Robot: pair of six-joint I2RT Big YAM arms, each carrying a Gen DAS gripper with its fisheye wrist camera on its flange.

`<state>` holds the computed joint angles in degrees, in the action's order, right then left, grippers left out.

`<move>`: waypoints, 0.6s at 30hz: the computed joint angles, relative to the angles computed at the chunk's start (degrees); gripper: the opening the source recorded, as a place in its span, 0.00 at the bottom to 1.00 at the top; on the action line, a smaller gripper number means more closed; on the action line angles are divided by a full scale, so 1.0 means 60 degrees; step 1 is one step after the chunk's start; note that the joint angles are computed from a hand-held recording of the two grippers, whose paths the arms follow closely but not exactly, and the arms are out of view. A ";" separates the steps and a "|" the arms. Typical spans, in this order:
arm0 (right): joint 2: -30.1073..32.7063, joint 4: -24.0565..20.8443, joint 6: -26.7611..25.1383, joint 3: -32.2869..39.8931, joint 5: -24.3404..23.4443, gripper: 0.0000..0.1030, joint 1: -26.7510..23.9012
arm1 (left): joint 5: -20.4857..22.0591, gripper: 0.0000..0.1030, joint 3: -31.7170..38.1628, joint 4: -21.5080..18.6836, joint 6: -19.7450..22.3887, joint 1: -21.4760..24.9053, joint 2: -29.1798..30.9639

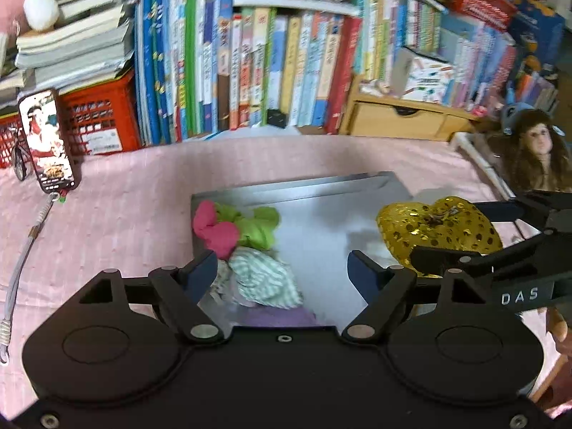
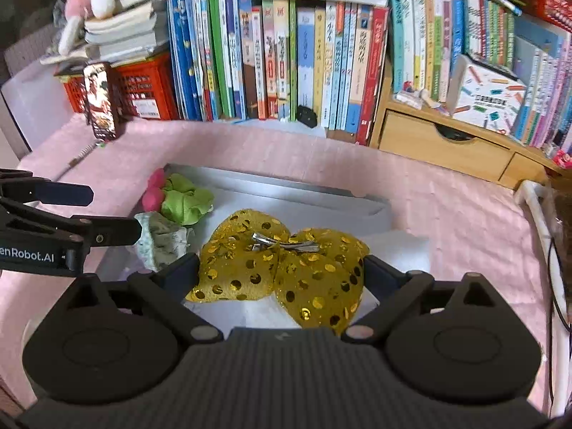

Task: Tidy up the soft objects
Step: 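Move both grippers back from the tray toward the remaining gold pouch and blue cloth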

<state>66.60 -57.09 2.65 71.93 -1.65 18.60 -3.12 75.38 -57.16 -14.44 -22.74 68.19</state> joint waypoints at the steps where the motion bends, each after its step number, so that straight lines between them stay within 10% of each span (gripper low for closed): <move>1: -0.0172 0.0000 0.0024 -0.0079 -0.0136 0.97 -0.0064 | -0.0003 0.77 -0.0047 0.0007 -0.0006 -0.0111 -0.0131; 18: -0.2719 -0.0013 0.0181 -0.1565 -0.2368 0.99 -0.1368 | -0.0973 0.81 -0.1563 0.0901 -0.0413 -0.2341 -0.2137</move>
<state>50.29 -57.17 3.73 62.54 -15.86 10.39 -8.96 66.00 -51.76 -16.92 -36.79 55.37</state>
